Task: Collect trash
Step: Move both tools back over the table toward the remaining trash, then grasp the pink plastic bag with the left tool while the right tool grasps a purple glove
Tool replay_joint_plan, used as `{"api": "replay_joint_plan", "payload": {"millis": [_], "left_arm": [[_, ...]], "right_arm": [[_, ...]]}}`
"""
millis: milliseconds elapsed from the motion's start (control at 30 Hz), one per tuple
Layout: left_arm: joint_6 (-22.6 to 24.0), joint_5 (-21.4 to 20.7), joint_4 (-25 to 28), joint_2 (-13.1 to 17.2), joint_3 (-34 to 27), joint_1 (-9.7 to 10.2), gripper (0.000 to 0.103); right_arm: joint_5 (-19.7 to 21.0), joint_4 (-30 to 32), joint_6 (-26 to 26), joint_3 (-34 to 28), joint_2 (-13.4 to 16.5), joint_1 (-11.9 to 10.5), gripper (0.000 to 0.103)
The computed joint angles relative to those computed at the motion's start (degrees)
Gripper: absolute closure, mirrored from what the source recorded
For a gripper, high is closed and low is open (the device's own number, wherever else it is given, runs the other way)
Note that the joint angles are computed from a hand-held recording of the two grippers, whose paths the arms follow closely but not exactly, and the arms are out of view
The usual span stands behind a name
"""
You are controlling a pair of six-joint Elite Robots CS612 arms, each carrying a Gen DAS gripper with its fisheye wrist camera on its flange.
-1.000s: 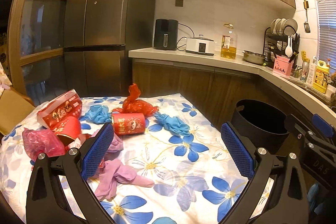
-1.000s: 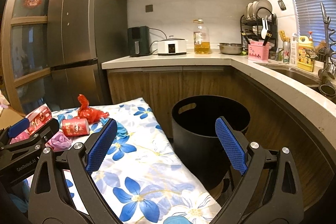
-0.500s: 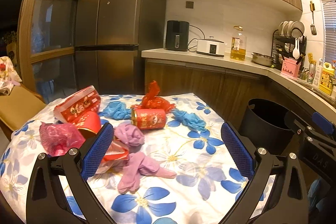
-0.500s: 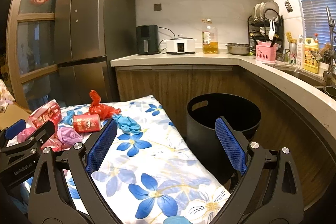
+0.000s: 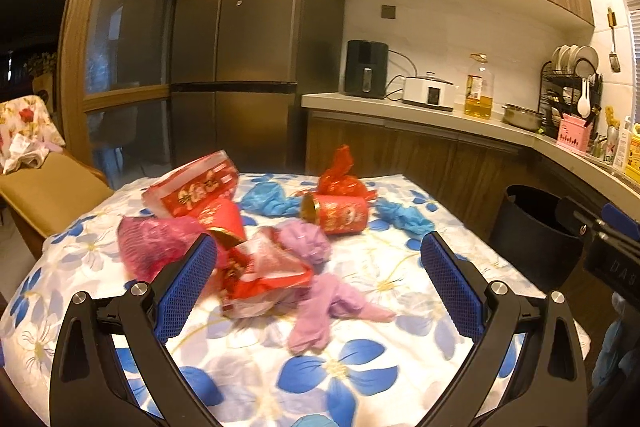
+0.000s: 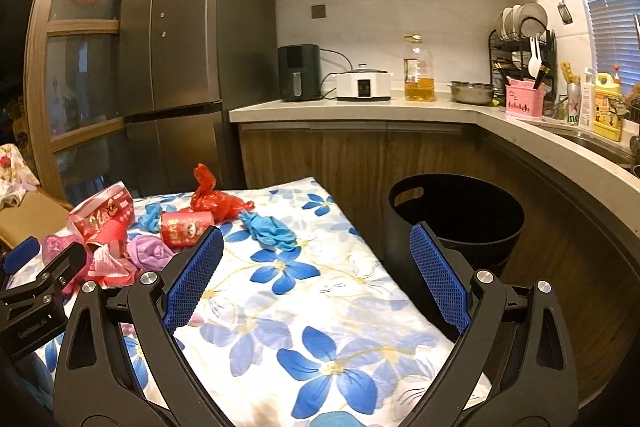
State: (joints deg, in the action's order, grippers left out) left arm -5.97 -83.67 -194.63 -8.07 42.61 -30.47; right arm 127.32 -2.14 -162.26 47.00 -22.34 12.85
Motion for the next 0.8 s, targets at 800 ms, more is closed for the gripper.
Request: {"api": "replay_joint_plan", "payload": {"millis": [800], "left_arm": [[-3.08,4.06,3.32,1.64,-2.14,2.52,0.006]], "right_arm": [[-9.48,12.34,-2.35,-21.02,11.73,0.86,0.01]]}}
